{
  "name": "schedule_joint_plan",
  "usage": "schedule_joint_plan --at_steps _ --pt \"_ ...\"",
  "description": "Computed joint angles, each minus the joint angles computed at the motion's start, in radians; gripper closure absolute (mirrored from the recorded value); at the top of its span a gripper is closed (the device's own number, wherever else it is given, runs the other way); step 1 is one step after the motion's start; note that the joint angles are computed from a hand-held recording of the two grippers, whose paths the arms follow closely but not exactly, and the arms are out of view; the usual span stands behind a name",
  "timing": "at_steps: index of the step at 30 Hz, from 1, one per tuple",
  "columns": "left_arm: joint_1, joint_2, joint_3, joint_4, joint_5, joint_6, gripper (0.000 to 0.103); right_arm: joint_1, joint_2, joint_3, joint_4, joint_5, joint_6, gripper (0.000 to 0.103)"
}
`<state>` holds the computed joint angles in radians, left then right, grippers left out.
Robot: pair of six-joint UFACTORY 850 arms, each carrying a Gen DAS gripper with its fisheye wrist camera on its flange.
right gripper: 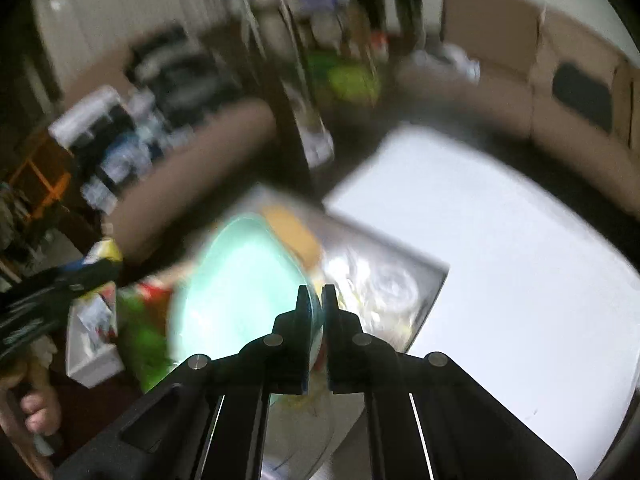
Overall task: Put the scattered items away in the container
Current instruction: 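Open both tools to drop the packet and green dish into the bin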
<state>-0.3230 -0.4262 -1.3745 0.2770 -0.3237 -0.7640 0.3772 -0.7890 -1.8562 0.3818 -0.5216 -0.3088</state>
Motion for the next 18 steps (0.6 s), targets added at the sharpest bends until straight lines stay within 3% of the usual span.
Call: schedule_joint_plan --at_steps 3,7,14,17,18 --pt "0.012 -0.051 -0.027 -0.135 -0.061 0.139 0.072 0.003 -0.088 -0.073 -0.060 -0.066 0.049 0.097" --pt "0.014 -0.130 -0.083 -0.259 -0.114 0.266 0.072 0.025 -0.126 -0.086 -0.172 -0.018 0.151 0.091" --pt "-0.017 -0.222 -0.183 -0.157 -0.153 0.209 0.069 0.065 -0.230 -0.251 -0.513 -0.073 0.364 0.088" --pt "-0.026 -0.234 -0.202 -0.126 -0.163 0.167 0.064 0.065 -0.268 -0.311 -0.523 -0.111 0.338 0.083" --pt "-0.028 -0.231 -0.208 -0.129 -0.183 0.151 0.055 0.063 -0.274 -0.326 -0.513 -0.128 0.318 0.080"
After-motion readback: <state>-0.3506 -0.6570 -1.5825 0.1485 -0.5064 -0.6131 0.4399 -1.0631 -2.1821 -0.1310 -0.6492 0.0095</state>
